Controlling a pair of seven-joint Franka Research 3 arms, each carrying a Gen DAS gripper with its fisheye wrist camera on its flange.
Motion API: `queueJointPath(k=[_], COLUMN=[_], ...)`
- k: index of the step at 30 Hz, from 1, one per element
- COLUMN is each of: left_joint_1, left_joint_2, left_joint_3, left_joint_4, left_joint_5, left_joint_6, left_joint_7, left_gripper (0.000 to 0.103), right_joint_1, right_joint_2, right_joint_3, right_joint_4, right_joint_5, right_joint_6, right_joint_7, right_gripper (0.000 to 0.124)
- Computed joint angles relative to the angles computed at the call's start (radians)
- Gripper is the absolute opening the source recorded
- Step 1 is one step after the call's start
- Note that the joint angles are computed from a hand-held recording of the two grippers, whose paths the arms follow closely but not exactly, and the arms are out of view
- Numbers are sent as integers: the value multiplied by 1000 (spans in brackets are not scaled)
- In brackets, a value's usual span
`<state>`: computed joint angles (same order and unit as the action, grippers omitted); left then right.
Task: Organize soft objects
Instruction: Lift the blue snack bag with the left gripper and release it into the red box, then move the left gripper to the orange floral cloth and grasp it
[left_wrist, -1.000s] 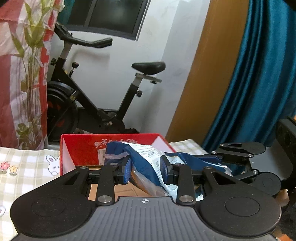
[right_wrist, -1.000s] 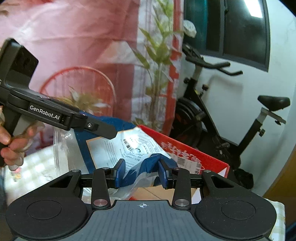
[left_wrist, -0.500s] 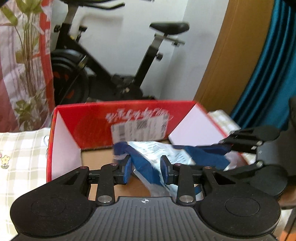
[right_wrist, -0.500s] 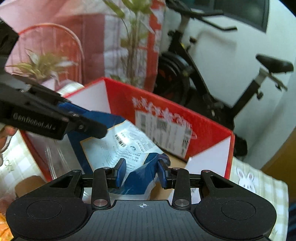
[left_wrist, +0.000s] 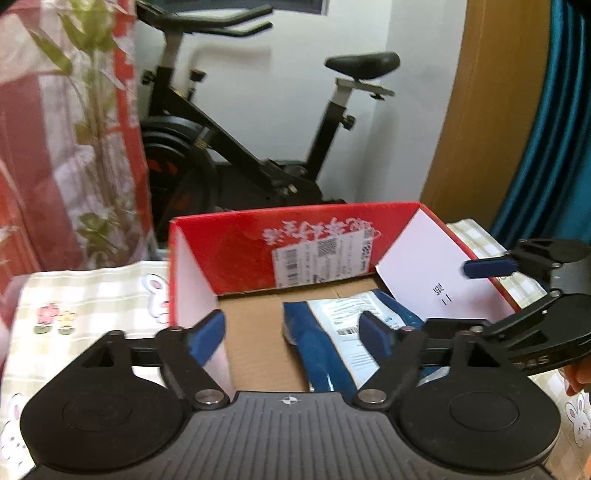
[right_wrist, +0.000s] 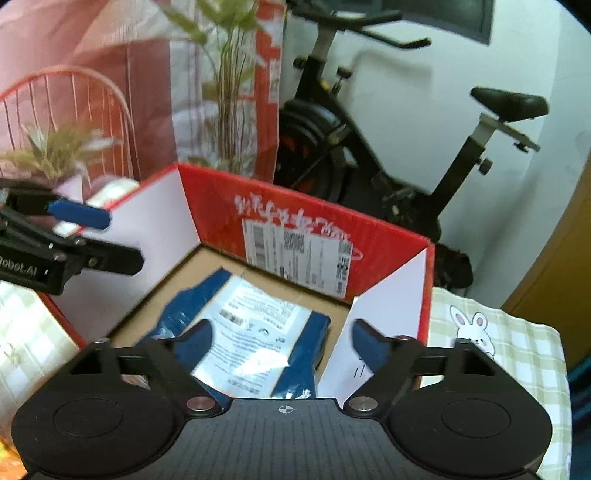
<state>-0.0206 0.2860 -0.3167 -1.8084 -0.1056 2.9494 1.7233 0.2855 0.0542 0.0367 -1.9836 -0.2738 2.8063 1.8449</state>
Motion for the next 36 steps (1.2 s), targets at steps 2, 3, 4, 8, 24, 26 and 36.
queueJointPath(k=[2, 3, 4, 8, 24, 26, 36], left_joint_1=[-24, -34, -39, -66, -167, -182, -392], left_joint_2=[-48, -69, -98, -195, -484, -504, -547], left_joint_3=[32, 44, 54, 91, 184, 194, 364], left_joint_4=[-54, -80, -114, -228, -649, -684, -787], left_joint_5=[31, 47, 63, 131, 295, 294, 193], left_joint_6=[32, 50, 70, 120, 214, 217, 226], left_joint_7=[-54, -76, -94, -175, -418, -428, -371], left_gripper=[95, 96, 97, 99, 96, 96, 88], right_joint_1=[2, -3, -11, -70, -302, -245, -268], right_joint_2=[-36, -55, -74, -154, -462, -484, -581], right_joint_3=[-5, -4, 1, 49, 342, 315, 430], right_joint_4=[-43, -67, -87, -177, -564, -604, -692], right_joint_5=[-60, -102, -137, -232, -231, -191, -50], right_joint_6=[48, 80, 102, 195, 379, 363, 258], right_joint_7=[84, 137, 181, 337, 537, 507, 473], right_gripper=[103, 103, 103, 103, 103, 103, 102])
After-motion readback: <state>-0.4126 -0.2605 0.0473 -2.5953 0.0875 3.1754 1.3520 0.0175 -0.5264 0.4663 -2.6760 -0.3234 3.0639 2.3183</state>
